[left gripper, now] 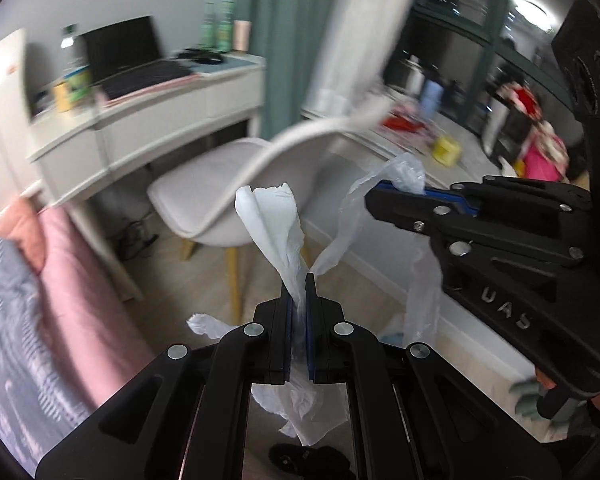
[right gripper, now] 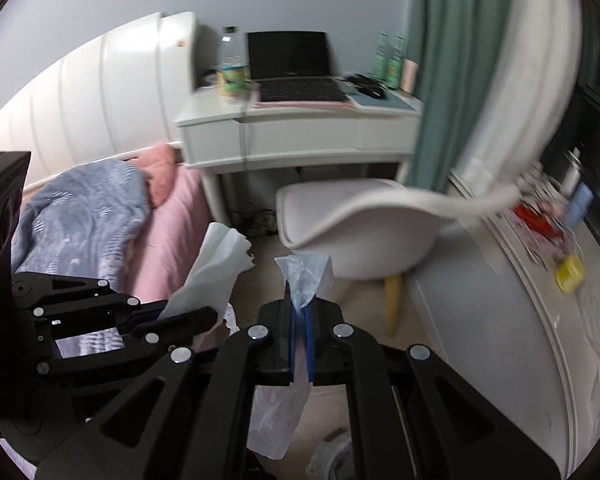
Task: Collect trash
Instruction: 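Carry the tissue and plastic bag with both grippers toward the blue-rimmed bin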
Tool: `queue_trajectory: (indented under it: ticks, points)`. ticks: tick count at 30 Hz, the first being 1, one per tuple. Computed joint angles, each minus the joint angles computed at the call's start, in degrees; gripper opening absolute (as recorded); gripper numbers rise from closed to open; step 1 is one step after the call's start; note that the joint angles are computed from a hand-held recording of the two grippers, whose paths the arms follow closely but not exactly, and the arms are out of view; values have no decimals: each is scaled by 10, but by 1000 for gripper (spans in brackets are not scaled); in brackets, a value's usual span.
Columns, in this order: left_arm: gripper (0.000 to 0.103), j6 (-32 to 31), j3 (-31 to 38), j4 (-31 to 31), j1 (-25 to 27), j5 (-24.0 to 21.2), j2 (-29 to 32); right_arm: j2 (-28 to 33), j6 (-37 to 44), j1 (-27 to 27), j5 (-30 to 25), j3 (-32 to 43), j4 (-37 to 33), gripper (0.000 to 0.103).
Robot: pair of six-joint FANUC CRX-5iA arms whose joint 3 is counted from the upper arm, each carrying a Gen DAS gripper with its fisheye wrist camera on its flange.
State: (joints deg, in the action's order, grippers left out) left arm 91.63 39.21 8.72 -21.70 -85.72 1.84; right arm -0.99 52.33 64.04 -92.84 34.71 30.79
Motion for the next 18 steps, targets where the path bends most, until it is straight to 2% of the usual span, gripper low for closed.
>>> queue_trajectory:
  ticks: [10,14,18]
  points:
    - [4,48,114,-47,-145,-30,103,-139,-57,-15,-40,-126,4,6]
    - [4,90,197,-91,-211,-68,156,-199,-51,-7,-69,-162,16,6]
    - [4,127,249,-118,-260,-91,193,-237,-31,-5,-97,-176,21,6]
